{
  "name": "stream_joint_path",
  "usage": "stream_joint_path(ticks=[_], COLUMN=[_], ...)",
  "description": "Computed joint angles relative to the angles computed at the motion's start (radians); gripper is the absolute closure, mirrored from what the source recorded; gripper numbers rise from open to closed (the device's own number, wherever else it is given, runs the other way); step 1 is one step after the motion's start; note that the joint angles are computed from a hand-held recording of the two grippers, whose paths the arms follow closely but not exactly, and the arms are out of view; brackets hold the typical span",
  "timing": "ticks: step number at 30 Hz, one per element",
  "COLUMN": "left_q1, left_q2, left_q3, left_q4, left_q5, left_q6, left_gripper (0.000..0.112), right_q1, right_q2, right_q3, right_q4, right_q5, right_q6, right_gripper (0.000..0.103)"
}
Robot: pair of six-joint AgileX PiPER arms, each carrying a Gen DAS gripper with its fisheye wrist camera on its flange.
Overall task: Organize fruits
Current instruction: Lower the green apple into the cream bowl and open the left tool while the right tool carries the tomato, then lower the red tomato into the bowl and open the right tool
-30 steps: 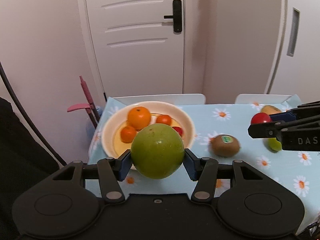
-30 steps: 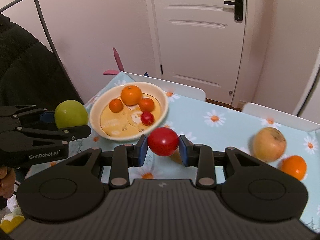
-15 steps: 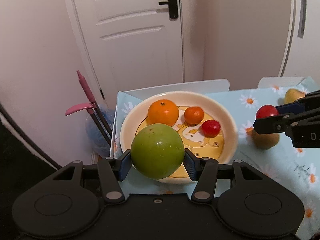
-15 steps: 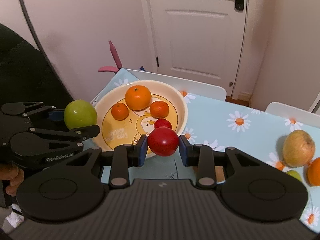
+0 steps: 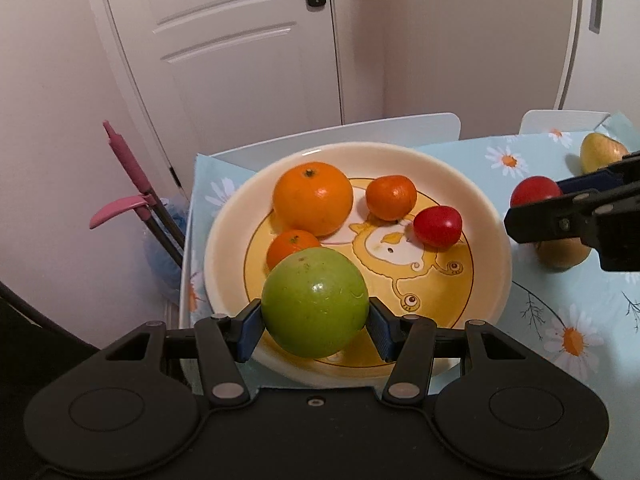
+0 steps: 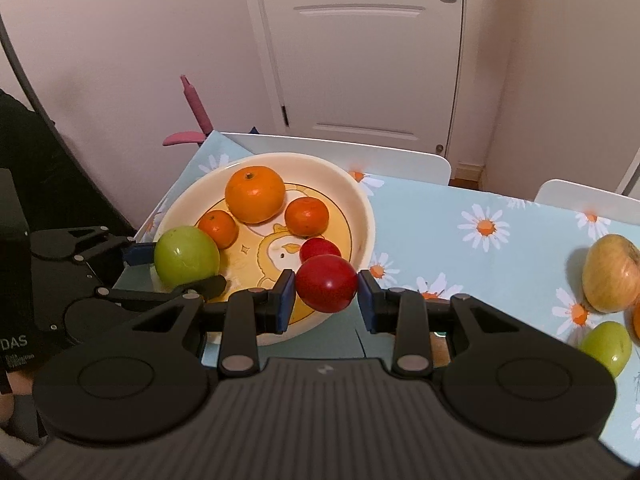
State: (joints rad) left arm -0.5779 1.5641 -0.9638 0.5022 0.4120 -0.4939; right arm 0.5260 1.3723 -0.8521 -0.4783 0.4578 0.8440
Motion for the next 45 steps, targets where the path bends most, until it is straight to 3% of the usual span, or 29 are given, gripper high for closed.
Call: stream_joint_path(ticks=[2, 4, 5, 6, 18, 27, 34, 36, 38, 40, 45], left_q1=[0.002, 0.004, 0.005, 0.002, 0.022, -0.053, -0.088, -0.102, -0.115, -0.126, -0.137], left_q2=[0.002, -0.017, -0.034, -0.051, -0.132, -0.173, -0.165, -0.163, -0.163, -0.164, -0.166], left_q3=[-0.001, 0.017, 0.033, 0.047, 0.075, 0.092, 0.083, 0.081, 0.08, 0.08, 0.063], left_q4=[-0.005, 0.011, 0.021, 0.059, -0.053, 0.163, 0.216, 0.235, 0.246, 0.254, 0.224], left_q5=[0.0, -0.026, -0.049, -0.06, -0.04, 0.042, 0.098, 0.117, 0.133, 0.149, 0.186], left_q6=[0.004, -0.008, -0.02, -0.063, -0.026, -0.275, -0.387, -0.419, -0.44, -0.464, -0.477], left_gripper=[0.052, 0.034, 0.019, 0.013, 0.013, 0.011, 0.011, 0.011, 0.011, 0.011, 0.011], right_q1=[-0.003, -0.007, -0.012, -0.018, -0.108, -0.162, -0.207, -0.21, -0.209, -0.21, -0.206], right_q2=[0.005, 0.004, 0.004, 0.004, 0.073, 0.182, 0.229, 0.222, 0.201, 0.182, 0.132], right_q3=[-0.007, -0.012, -0.015, -0.018, -0.093, -0.143, -0.16, -0.15, -0.129, -0.115, -0.093], right_q4=[-0.005, -0.004, 0.002, 0.01, 0.184, 0.323, 0.514, 0.52, 0.491, 0.499, 0.482], right_q5=[0.006, 0.011, 0.012, 0.014, -0.015, -0.102, -0.134, -0.149, -0.174, -0.18, -0.141], right_q6=[0.001, -0.004, -0.014, -0.027, -0.303, -0.548, -0.801, -0.819, -0.789, -0.794, -0.768], right_gripper=[0.055, 0.055, 0.055, 0.055, 0.055, 0.055, 0.054, 0.038, 0.01, 0.004, 0.004])
